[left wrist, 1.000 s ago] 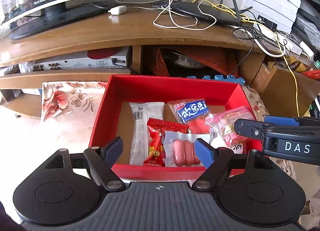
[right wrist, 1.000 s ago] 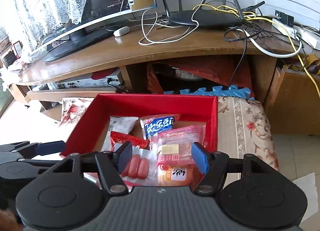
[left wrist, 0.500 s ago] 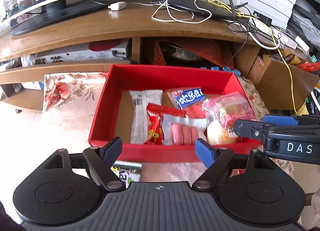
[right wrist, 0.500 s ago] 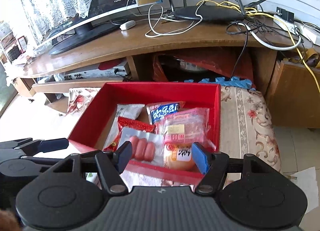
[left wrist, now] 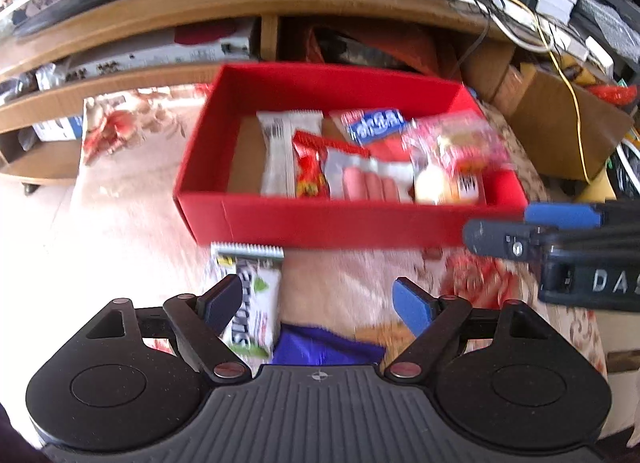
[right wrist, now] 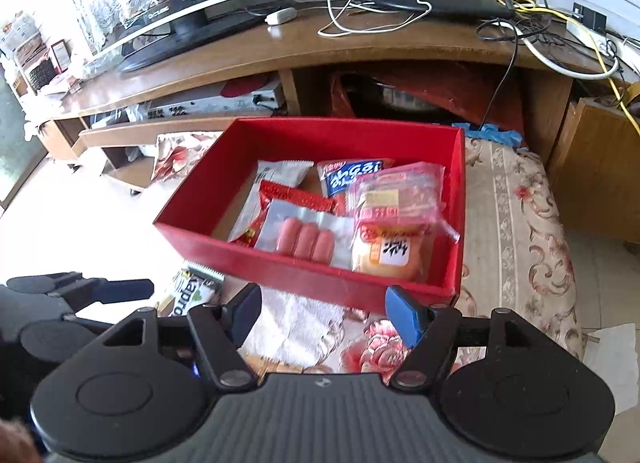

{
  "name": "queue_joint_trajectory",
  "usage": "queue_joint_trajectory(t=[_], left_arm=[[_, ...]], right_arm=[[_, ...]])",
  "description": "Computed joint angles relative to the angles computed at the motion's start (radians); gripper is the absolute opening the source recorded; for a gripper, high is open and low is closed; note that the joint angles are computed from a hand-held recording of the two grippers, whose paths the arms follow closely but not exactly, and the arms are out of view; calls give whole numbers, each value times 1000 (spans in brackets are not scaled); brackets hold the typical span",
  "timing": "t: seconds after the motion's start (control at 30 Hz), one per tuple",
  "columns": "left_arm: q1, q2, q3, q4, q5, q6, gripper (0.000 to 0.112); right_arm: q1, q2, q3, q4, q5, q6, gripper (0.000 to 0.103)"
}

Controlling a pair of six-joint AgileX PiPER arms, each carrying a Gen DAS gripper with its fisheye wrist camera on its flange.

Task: Organize snacks
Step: 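Withdraw both tools from the box toward the Kaprons wafer and blue bag, then close the left tool on the blue bag while the right tool approaches the gold pastry packet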

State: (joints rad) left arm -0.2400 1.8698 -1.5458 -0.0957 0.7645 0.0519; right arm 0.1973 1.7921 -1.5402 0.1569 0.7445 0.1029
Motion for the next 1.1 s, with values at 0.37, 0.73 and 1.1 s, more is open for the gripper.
queue_joint_trajectory(t=[0.37, 0.73, 1.1], left_arm=[[-9, -29, 121, -8, 10, 41, 87], [-4, 12, 118, 16, 43, 28, 82], [32, -87, 246, -33, 6, 96, 72]], right_arm=[[32, -9, 39, 11, 29, -20, 67], [33, 8, 32, 33, 57, -41, 67], [66, 84, 7, 20, 96, -18, 67]])
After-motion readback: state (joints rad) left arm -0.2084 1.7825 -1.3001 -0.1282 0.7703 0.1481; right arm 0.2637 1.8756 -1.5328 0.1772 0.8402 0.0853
